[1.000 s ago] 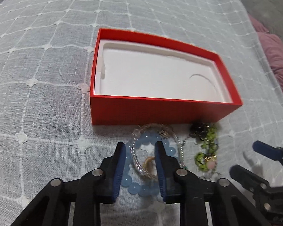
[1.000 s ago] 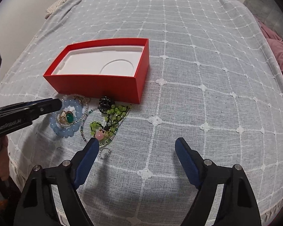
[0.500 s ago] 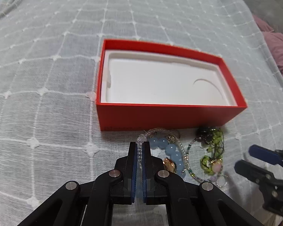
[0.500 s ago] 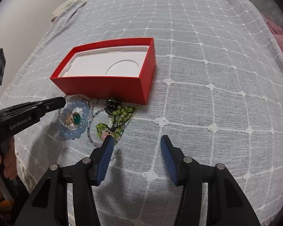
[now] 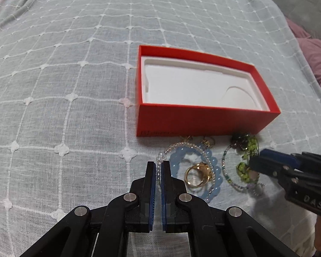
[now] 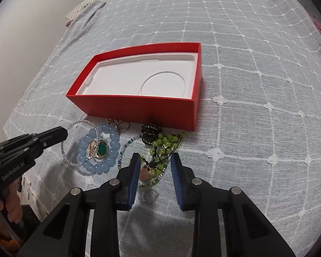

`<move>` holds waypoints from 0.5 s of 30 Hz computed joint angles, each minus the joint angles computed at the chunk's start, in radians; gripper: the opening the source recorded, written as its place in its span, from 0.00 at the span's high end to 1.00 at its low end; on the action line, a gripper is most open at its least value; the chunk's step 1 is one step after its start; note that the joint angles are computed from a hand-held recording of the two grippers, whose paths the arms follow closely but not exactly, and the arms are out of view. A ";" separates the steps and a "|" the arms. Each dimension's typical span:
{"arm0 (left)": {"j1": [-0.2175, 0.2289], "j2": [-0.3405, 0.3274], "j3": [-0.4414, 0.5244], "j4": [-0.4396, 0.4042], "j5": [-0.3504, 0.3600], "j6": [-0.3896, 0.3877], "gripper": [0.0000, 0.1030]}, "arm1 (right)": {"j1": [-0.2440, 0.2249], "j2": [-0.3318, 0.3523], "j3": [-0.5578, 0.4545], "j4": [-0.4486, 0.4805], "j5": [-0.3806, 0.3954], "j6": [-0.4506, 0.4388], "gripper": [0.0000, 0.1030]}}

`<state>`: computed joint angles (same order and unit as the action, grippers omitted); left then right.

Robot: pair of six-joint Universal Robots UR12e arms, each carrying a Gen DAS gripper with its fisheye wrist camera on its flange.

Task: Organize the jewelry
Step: 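Grasp the silver bead bracelet with the left gripper while the right grasps the green bead bracelet, then lift both held bracelets and carry them over the red box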

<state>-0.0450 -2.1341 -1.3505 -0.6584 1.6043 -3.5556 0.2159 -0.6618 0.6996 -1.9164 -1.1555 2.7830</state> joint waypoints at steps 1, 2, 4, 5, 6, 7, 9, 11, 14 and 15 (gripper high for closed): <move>0.000 -0.001 0.001 -0.004 0.000 -0.001 1.00 | 0.002 0.005 -0.007 0.003 -0.003 0.001 0.78; 0.001 0.000 0.000 -0.008 -0.004 -0.002 1.00 | 0.005 0.009 -0.011 0.001 -0.011 0.003 0.80; 0.002 -0.001 0.001 -0.013 -0.009 -0.008 1.00 | 0.007 0.012 -0.013 -0.005 -0.021 0.008 0.90; 0.003 0.000 -0.001 -0.013 -0.012 -0.009 1.00 | 0.007 0.013 -0.013 -0.011 -0.021 0.016 0.91; 0.004 0.001 -0.003 -0.011 -0.014 -0.010 1.00 | 0.006 0.013 -0.011 -0.018 -0.018 0.023 0.93; 0.004 0.003 -0.006 -0.007 -0.014 -0.010 1.00 | 0.006 0.011 -0.008 -0.026 -0.017 0.026 0.96; 0.004 0.007 -0.009 0.002 -0.015 -0.009 1.00 | 0.005 0.003 0.005 -0.051 -0.016 0.028 0.99; 0.003 0.011 -0.013 0.013 -0.016 -0.010 1.00 | 0.003 -0.005 0.015 -0.064 -0.009 0.026 0.99; 0.003 0.021 -0.024 0.042 -0.022 -0.014 1.00 | -0.003 -0.019 0.032 -0.085 0.010 0.029 0.99; 0.002 0.024 -0.029 0.052 -0.024 -0.015 1.00 | -0.004 -0.023 0.039 -0.094 0.014 0.031 0.99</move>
<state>-0.0428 -2.1097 -1.3794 -0.6061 1.5808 -3.5709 0.2122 -0.6852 0.7381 -2.0100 -1.1413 2.8143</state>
